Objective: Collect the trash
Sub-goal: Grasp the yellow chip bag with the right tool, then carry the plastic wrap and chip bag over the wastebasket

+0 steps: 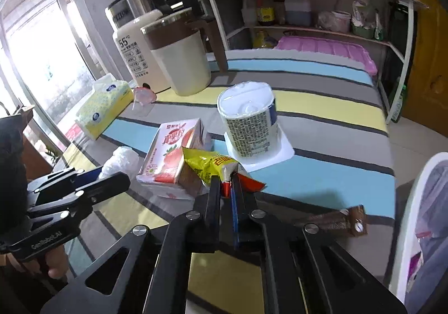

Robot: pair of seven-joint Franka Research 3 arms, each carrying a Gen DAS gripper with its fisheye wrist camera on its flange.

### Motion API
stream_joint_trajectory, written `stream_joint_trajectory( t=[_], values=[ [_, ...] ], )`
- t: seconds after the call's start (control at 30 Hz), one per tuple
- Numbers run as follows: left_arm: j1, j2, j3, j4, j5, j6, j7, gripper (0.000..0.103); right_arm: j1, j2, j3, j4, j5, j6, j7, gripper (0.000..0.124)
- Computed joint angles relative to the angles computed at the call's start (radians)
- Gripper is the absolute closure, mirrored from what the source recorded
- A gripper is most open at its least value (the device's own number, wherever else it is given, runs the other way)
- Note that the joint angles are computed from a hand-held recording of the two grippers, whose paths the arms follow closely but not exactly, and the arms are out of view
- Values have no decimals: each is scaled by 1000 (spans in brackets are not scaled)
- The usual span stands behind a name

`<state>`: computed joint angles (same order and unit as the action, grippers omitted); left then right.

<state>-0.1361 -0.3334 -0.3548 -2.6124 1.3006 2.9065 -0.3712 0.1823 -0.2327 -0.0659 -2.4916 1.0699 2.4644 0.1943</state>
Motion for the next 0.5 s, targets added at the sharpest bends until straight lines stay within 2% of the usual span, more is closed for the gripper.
stream_joint_trajectory(
  t=[0.5],
  values=[
    [-34,-11,-46,21,-39,-24,10,77,-50,-174,-66,-110,-13,-57,-4,117]
  ],
)
